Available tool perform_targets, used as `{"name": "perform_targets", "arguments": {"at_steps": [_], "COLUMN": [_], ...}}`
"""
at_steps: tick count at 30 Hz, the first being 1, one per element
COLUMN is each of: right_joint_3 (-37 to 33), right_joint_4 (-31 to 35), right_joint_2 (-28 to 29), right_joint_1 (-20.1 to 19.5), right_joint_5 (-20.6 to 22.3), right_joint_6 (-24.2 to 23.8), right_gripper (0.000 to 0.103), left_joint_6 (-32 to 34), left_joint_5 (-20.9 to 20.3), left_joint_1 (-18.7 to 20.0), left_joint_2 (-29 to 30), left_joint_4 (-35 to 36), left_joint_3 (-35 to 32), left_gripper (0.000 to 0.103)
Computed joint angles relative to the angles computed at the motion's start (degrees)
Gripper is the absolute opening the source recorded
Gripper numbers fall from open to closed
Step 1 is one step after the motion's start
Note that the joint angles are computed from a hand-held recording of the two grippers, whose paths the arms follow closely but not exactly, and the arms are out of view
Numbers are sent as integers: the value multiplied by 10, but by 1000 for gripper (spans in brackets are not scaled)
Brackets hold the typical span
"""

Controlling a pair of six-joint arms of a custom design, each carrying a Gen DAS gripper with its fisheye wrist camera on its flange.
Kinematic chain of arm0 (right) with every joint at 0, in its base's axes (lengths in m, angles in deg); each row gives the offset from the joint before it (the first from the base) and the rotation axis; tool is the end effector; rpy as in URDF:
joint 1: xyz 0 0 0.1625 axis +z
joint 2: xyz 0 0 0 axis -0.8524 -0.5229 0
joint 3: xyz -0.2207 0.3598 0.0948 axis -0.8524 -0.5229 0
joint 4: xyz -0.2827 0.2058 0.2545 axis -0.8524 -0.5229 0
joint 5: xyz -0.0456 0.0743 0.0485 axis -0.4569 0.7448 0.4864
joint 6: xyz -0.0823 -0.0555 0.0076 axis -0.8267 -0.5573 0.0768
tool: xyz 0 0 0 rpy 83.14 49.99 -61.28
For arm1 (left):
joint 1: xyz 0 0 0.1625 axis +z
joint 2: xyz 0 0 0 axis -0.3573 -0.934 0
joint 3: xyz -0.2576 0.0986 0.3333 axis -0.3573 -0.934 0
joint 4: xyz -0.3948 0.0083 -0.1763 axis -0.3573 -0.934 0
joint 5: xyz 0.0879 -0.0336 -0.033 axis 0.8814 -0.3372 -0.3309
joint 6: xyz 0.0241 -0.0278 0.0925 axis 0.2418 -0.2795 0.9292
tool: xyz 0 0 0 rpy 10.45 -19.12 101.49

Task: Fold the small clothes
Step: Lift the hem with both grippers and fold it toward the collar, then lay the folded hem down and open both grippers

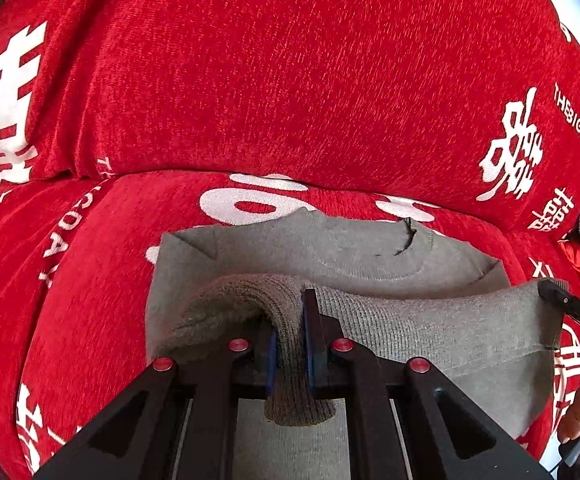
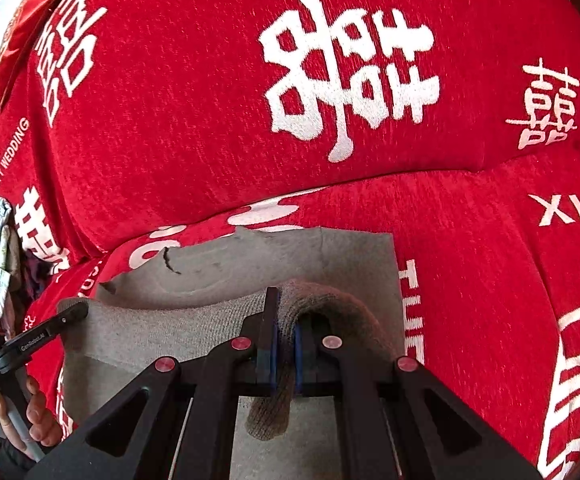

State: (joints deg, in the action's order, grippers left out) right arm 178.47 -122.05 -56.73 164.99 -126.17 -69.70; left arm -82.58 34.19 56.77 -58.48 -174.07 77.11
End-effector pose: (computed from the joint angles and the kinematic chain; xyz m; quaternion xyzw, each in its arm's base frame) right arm 0.1716 -0.2906 0.1334 0.0721 -0.9315 0.2780 0.2234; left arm -0.0830 -0.3100 0.2059 0.0776 0.9223 -0.2630 0.2724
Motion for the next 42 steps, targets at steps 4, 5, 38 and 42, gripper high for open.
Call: {"name": "perform_targets", "arguments": {"at_steps": [4, 5, 38, 42], "right_joint_3": [-3, -4, 8, -26], "right_joint_4": [-14, -17, 115, 104], "right_joint_2": [19, 22, 6, 55], "right_joint_1": [-27, -34, -18, -18], "right_joint_5": [7, 10, 48, 13], "right_joint_6": [-7, -8, -174, -181], "right_gripper": [6, 6, 69, 69], "left_joint_6": [31, 37, 131, 142], "left_joint_5": [-4, -6, -73, -58], "left_joint_1": [29, 35, 29, 71], "left_joint_2": [44, 53, 87, 148], "left_joint_4": [-48, -60, -87, -118], "left_joint_3": [-8, -9, 11, -21], "left_gripper": [12, 12, 93, 93]}}
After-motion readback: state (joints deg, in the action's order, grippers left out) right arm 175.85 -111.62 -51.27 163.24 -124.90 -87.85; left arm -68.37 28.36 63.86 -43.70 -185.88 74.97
